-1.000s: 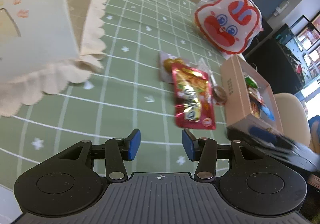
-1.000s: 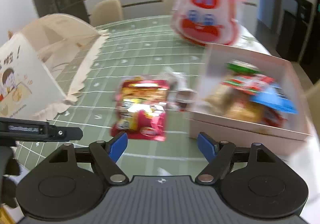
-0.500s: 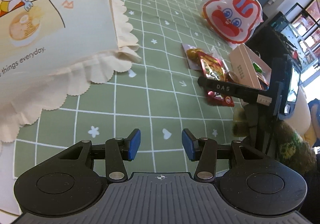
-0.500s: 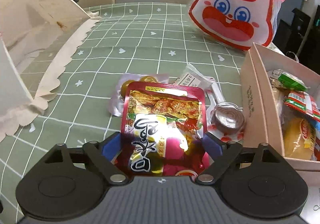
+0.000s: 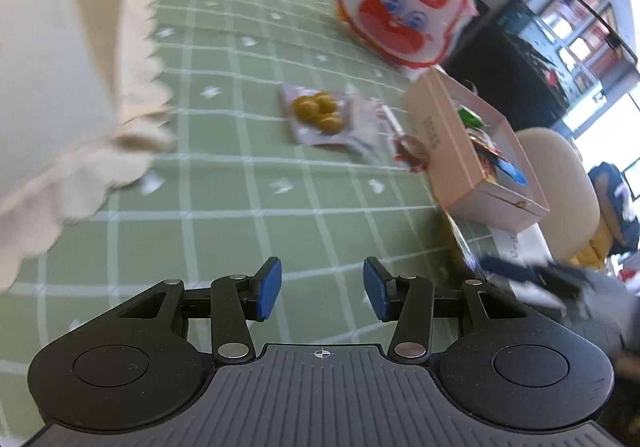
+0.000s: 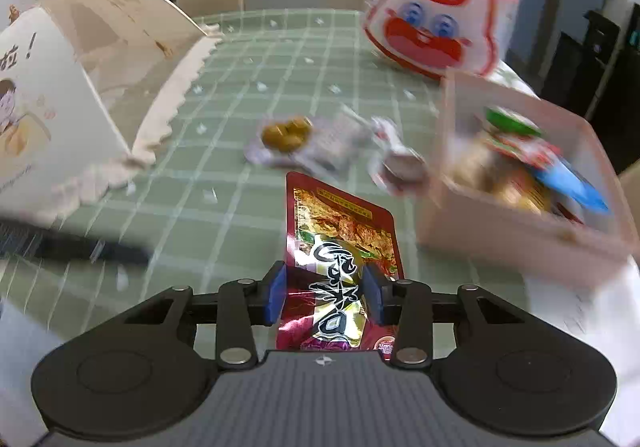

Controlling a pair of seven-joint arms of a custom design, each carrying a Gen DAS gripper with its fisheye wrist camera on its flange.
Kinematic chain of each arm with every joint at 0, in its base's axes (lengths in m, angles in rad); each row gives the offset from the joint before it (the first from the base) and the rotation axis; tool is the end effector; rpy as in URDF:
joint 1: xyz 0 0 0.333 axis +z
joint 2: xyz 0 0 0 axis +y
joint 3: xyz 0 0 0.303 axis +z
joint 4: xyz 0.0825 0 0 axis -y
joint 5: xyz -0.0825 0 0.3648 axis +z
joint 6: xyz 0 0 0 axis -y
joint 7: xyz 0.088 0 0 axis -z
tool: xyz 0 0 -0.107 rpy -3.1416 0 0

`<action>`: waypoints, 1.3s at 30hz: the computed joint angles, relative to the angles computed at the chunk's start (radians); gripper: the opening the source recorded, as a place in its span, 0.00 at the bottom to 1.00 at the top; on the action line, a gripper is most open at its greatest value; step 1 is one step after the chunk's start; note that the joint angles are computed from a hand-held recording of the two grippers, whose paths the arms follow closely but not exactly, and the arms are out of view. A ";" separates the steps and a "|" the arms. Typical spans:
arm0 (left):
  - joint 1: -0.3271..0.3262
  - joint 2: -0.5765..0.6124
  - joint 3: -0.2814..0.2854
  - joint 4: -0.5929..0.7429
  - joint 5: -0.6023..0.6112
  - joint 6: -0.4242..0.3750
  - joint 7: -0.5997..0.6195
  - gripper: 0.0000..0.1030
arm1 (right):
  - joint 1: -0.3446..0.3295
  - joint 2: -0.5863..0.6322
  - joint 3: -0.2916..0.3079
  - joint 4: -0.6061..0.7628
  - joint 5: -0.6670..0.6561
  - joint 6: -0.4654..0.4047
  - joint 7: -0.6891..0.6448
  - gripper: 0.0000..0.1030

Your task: Organize snacks

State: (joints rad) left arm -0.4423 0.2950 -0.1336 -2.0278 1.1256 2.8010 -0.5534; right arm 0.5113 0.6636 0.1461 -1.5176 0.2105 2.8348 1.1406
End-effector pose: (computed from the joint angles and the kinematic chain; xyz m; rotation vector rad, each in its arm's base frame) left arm 0.4812 -0.3589 0.3390 -2.4022 1.3101 -0.9487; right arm 0.6001 0.4193 0.3498 -2.3259 0.8809 -0.3182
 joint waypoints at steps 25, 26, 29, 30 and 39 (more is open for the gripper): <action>-0.121 0.684 0.119 1.071 -0.461 -0.550 1.089 0.45 | -0.178 -0.070 0.031 -0.177 0.097 -0.009 -0.076 0.80; -0.124 0.679 0.122 1.066 -0.468 -0.552 1.091 0.44 | -0.183 -0.065 0.036 -0.172 0.105 -0.011 -0.088 0.82; -0.122 0.618 0.118 0.968 -0.485 -0.502 1.045 0.41 | -0.192 -0.057 0.047 -0.167 0.128 -0.005 -0.123 0.86; -0.120 0.585 0.114 0.915 -0.486 -0.476 1.023 0.40 | -0.189 -0.050 0.047 -0.159 0.131 -0.005 -0.132 0.88; -0.131 0.259 0.064 0.412 -0.422 -0.258 0.729 0.40 | -0.164 -0.040 0.025 -0.140 0.146 -0.031 -0.134 1.00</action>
